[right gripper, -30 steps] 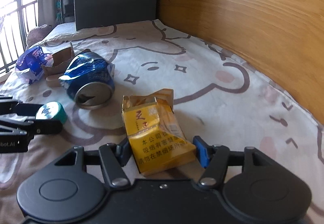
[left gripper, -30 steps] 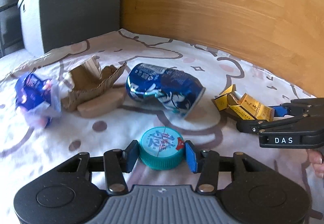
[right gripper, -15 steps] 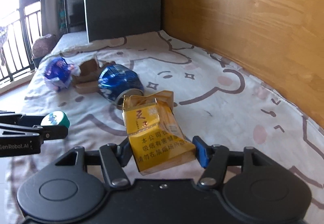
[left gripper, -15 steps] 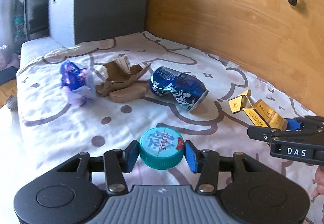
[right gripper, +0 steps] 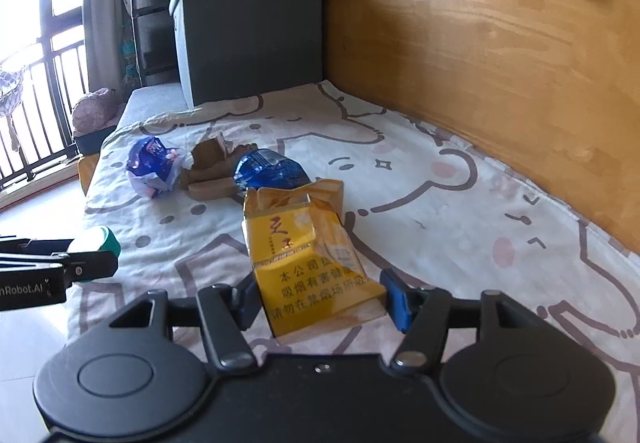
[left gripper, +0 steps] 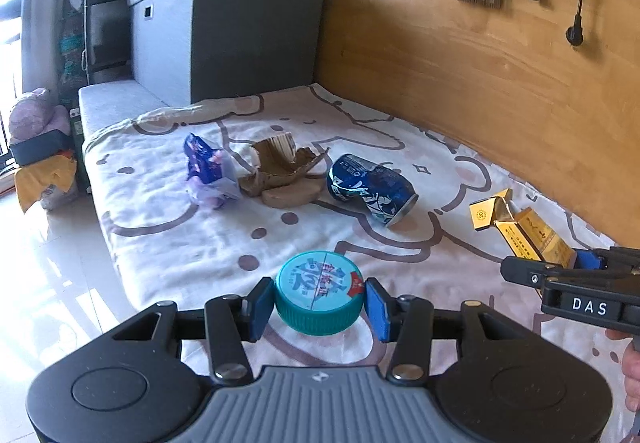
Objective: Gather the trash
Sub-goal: 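Carry the teal cap and yellow box down to the wastebasket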
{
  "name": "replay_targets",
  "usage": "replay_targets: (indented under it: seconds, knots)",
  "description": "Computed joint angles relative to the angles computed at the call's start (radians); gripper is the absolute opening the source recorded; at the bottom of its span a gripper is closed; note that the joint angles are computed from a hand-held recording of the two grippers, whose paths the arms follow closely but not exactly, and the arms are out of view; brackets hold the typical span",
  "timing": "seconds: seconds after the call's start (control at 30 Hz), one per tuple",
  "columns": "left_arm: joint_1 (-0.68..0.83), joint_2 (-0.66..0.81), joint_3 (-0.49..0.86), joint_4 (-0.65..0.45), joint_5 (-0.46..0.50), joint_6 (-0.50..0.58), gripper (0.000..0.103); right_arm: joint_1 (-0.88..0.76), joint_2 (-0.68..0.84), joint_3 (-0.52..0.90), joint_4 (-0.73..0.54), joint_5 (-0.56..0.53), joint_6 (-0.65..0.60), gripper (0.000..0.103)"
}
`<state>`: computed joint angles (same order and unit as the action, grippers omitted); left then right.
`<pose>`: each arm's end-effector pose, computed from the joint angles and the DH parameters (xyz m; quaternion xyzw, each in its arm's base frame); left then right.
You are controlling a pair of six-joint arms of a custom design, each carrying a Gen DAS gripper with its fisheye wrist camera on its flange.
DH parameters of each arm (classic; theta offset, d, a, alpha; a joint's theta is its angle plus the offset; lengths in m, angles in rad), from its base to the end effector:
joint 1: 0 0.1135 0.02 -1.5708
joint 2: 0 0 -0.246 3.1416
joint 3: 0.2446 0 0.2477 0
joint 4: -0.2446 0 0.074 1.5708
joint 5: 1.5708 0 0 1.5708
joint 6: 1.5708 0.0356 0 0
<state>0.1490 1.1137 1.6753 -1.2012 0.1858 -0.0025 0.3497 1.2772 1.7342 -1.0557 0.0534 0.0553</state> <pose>0.1694 0.0188 0.4479 -0.0258 0.8903 -0.0500 0.4519 0.2153 0.0765 0.4471 -0.1173 0.8761 0.0708 0.4622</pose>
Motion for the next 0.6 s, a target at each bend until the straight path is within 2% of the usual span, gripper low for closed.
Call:
replay_targets:
  seconds: [0.23,0.47,0.6]
  knots:
    - [0.153,-0.028,0.060,-0.085,0.106,0.059,0.050,0.086,-0.009,0.072,-0.072,0.067,0.050,0.062]
    - [0.458,-0.008,0.148,-0.208,0.305,0.206,0.050,0.209,0.008,0.138,-0.113,0.143,0.091,0.062]
    - [0.667,0.029,0.203,-0.294,0.438,0.332,0.050,0.298,0.033,0.171,-0.128,0.198,0.129,0.062]
